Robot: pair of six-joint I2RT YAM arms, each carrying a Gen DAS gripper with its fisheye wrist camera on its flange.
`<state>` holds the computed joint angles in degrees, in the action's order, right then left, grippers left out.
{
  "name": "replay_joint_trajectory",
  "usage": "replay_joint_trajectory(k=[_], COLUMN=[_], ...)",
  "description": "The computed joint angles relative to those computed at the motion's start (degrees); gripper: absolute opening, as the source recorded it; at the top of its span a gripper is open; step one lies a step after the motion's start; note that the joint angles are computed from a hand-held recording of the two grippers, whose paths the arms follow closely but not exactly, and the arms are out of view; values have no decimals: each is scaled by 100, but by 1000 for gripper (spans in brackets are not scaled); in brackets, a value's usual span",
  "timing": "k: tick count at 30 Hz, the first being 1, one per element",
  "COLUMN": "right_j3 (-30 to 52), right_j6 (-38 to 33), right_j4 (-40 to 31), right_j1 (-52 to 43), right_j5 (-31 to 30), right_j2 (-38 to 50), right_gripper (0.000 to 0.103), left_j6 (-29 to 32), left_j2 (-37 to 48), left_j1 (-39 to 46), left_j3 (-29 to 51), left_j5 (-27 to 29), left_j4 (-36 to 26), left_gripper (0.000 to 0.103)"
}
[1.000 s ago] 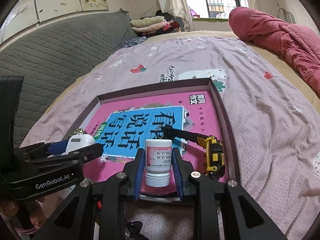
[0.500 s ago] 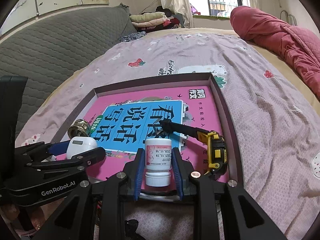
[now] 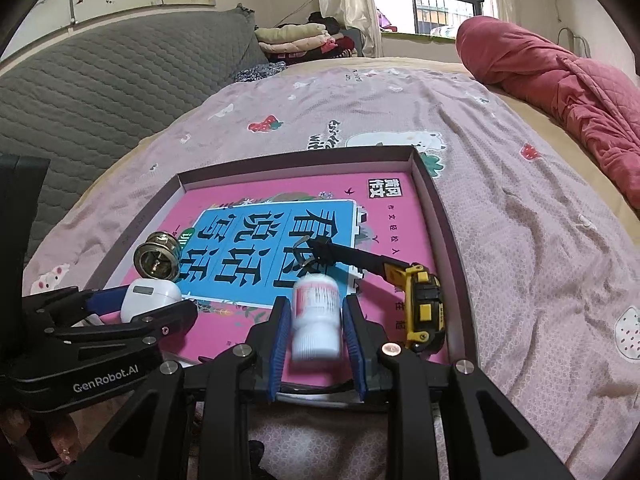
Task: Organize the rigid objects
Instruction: 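Lower the earbud case into the box while the right gripper lowers the pill bottle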
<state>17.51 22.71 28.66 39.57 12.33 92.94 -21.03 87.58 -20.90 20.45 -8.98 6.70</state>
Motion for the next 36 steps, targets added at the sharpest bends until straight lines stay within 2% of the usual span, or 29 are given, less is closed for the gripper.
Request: replay_joint_trajectory(k=[21,36], right_j3=[-149,-410], right_j6=[61,-50], right_j4=[-21,-153], right_j1=[28,364], right_j5=[-16,371], right_j2=[-260,-839], right_gripper=[27,27], left_j6=[-27,-15], left_j2=[-226,-501], left_j1=[222,288], left_j3=[-17,-53], left_j5=[109,247], left_j4=[-379,-577], left_gripper=[63,65])
